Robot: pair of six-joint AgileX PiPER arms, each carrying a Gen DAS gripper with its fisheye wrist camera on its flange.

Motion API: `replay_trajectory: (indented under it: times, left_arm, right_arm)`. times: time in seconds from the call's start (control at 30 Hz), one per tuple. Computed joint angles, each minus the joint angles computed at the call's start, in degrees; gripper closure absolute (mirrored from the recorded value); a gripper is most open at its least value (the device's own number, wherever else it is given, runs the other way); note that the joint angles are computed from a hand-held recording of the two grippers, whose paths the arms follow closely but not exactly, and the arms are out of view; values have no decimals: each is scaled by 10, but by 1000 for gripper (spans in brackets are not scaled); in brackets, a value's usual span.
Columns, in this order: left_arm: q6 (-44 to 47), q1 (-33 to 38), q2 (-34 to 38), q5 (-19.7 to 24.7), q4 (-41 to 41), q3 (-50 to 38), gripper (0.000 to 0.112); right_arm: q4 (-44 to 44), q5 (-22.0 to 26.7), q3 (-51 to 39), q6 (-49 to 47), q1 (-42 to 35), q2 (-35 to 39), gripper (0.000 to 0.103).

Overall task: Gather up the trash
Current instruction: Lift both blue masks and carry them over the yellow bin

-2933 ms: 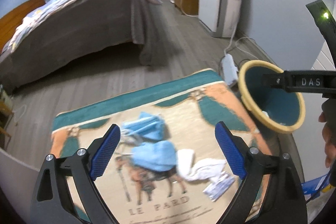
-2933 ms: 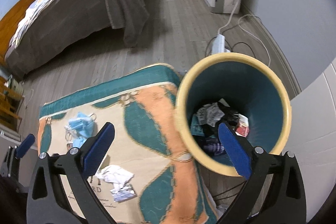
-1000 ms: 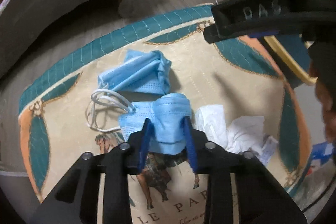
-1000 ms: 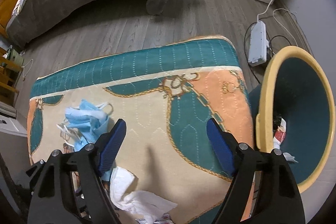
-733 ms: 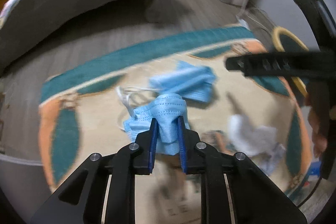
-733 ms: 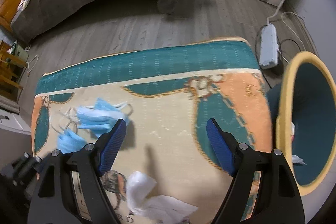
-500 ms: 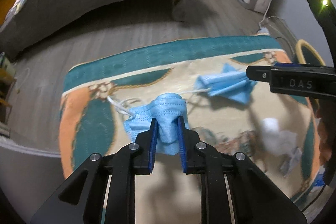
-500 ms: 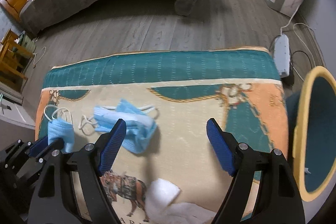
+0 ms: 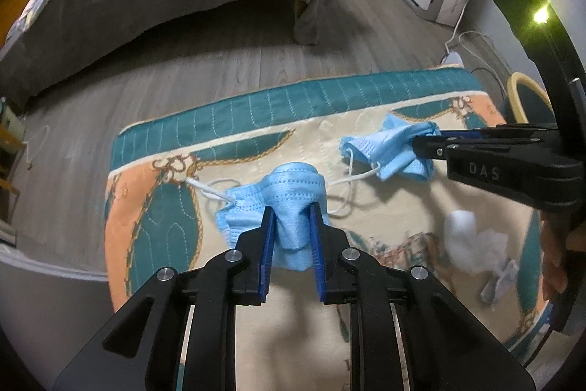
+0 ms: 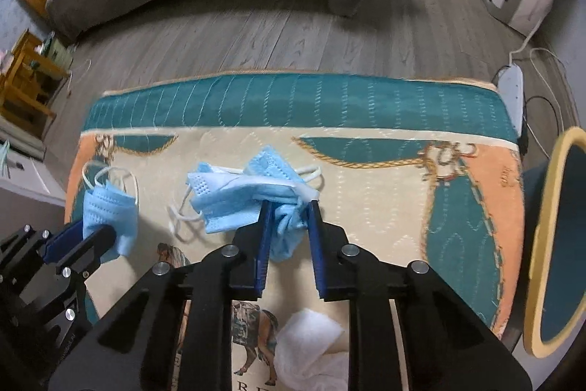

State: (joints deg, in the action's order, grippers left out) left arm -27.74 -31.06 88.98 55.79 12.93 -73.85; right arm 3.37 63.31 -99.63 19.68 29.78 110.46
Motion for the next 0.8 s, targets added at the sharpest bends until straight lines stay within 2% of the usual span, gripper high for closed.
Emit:
replay_trajectory:
  times: [0.43, 0.8]
  left_arm:
    - [-81, -91, 0, 56, 77, -70, 92]
    - [-136, -187, 29, 88, 136, -151, 92]
  right_arm:
    - [-8, -18, 79, 14, -42, -121, 86]
    - [27, -8, 146, -35, -132, -228, 86]
